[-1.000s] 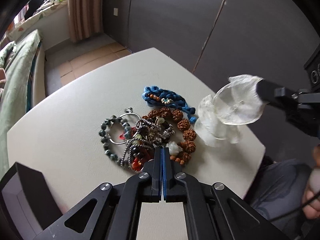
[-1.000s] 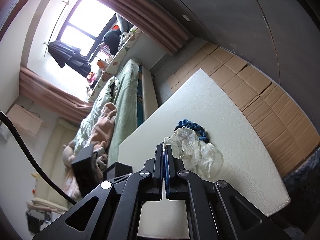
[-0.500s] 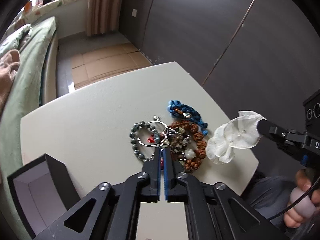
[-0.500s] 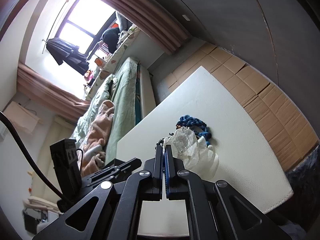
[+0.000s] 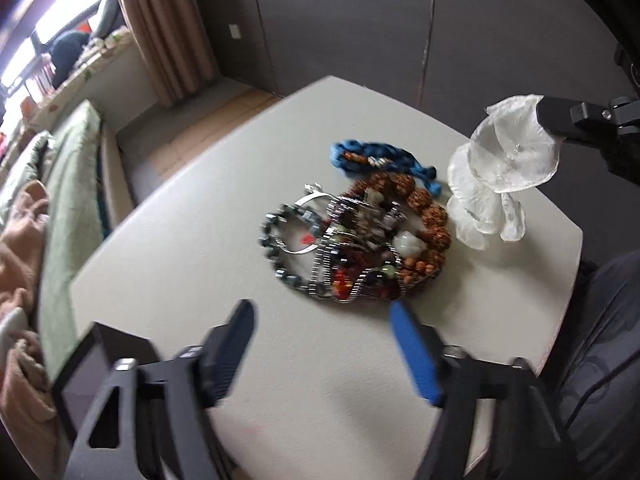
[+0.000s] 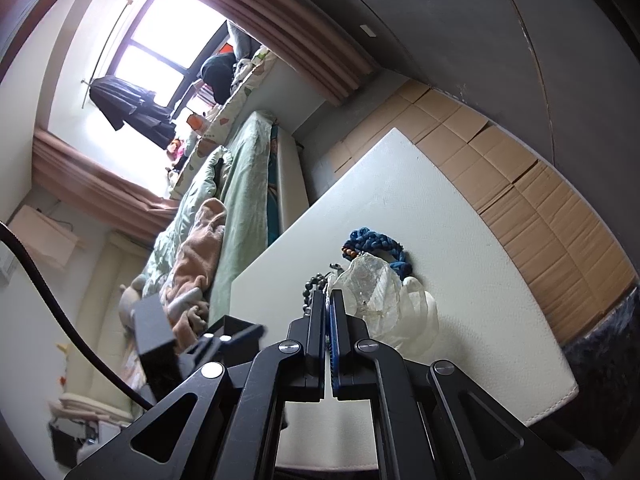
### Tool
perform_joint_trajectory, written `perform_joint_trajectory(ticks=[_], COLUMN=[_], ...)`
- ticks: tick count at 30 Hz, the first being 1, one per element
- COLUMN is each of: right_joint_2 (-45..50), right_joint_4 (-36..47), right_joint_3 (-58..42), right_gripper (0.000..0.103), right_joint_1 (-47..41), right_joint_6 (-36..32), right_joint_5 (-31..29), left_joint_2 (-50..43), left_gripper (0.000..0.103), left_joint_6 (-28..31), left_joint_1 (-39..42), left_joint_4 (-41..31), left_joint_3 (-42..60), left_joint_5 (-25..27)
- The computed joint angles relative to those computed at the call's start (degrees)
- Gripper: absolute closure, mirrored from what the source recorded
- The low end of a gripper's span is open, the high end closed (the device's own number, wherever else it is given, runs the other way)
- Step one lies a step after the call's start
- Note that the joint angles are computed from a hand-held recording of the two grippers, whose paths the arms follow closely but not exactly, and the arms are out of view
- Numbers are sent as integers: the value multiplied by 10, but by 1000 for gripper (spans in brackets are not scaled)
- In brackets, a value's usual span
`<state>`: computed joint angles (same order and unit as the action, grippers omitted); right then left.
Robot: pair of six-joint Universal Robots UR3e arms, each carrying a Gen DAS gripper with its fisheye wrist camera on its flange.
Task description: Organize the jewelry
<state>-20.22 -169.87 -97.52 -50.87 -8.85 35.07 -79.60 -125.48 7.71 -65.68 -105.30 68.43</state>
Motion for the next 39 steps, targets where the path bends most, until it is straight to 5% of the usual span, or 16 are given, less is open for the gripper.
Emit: perform_joint_trajectory(ticks=[4, 8, 14, 23, 39], right_joint_2=[1, 3, 1, -24, -74], right_joint_4=[-20, -24, -23, -156, -300], right_joint_3=[9, 11, 13, 83, 162], right_gripper=[100, 100, 99, 99, 99], right_joint_1=[15, 19, 20, 99, 162], right_joint_6=[16, 21, 23, 126, 215], right_joint_5=[5, 7, 11, 49, 47], left_joint_2=[-36, -50, -43, 26, 38], left_gripper=[73, 77, 100, 101, 101], left_joint_6=[-37, -46, -20, 48, 93], left_joint_1=[-23, -15, 23, 92, 203], left_joint_4=[36, 33, -22, -118, -374], left_joint_3=[-1, 3, 13, 19, 266], left_joint_5=[23, 7, -42, -109, -286])
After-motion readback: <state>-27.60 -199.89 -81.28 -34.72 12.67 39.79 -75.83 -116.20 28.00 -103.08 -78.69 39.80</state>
